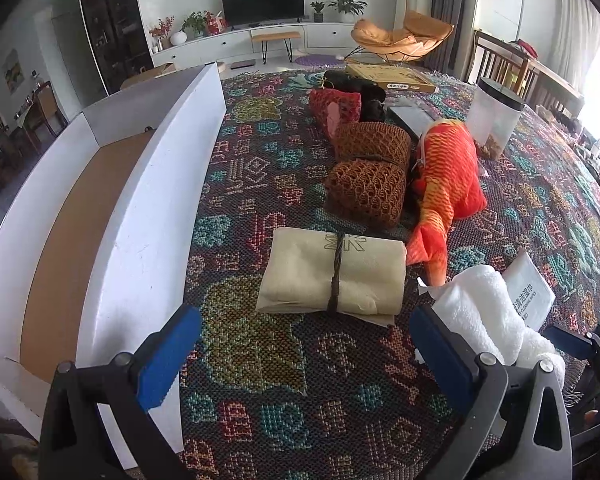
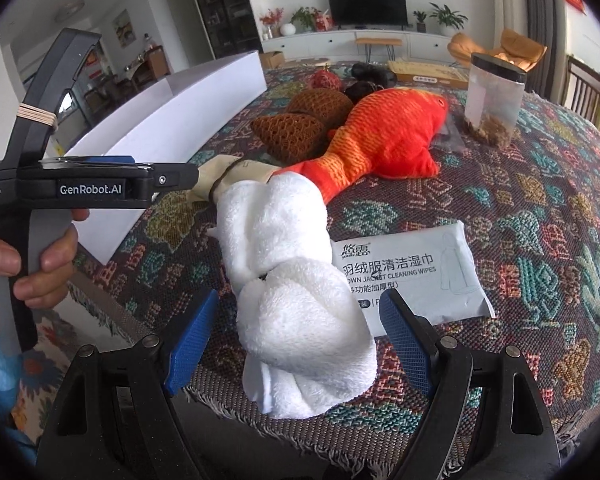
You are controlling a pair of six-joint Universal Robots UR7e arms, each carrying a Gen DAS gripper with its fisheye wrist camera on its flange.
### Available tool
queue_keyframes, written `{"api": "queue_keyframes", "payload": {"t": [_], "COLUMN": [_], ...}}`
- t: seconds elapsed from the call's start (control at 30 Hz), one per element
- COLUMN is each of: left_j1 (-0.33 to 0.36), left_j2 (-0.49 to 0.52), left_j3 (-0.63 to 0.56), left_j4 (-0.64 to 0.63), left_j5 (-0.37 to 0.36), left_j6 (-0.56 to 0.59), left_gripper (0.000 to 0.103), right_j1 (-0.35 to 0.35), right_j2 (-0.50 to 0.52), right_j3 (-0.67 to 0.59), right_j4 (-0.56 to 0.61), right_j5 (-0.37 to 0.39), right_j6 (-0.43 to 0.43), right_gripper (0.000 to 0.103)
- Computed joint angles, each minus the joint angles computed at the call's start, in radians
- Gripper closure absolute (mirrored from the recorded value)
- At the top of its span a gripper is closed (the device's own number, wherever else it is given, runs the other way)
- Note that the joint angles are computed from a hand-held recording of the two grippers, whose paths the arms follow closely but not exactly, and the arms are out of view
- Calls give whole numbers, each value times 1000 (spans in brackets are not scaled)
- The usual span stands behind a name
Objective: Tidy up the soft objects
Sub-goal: 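Lift the white towel off the table with the right gripper, then grasp the white wipes packet with the left gripper while the right gripper holds the towel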
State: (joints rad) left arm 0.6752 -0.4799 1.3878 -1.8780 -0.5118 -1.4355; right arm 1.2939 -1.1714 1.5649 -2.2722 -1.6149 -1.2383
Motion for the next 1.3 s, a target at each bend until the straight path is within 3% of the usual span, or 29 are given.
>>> {"api": "queue_keyframes", "payload": {"t": [0.1,0.2,0.33,0.37,0.4,0.43,0.57,0.77,0.87,1.0,1.1,1.2,1.3], "left_j1": [2,1,-2,-2,-2,-2,2,9,14,13,16,14,24], "left_j2": [-5,-10,-13,-14,-13,-13,-12,-4,15,71,138,218,316], "left_j3": [9,18,23,24,24,24,30,37,35,-11,-110,-239,-400], "left_j4": [-9,-24,-20,-17,-17,-19,-46,-130,-234,-367,-386,-358,-310], "left_j5": [-6,-11,-5,-4,-4,-5,-8,-27,-61,-109,-158,-158,-160], "left_j6": [-6,-3,-1,-3,-2,0,12,79,173,371,534,672,799], "left_gripper": [0,0,0,0,0,0,0,0,0,0,0,0,0], "right_j1": [24,50,49,46,42,38,19,-26,-27,-9,-12,-32,-46], "right_j2": [21,33,37,36,33,29,9,22,79,219,305,330,321], "right_j3": [6,75,93,87,79,68,38,-137,-244,-428,-532,-583,-582], "right_j4": [-14,-169,-241,-235,-220,-197,-138,-1,-63,-114,-128,-103,-119], "right_j5": [-80,-172,-177,-169,-156,-142,-67,169,176,19,-78,-99,-63], "right_j6": [-36,-111,-104,-93,-80,-62,30,251,372,437,445,503,540], "right_gripper": [18,18,22,25,43,49,53,53,53,53,53,52,51]}}
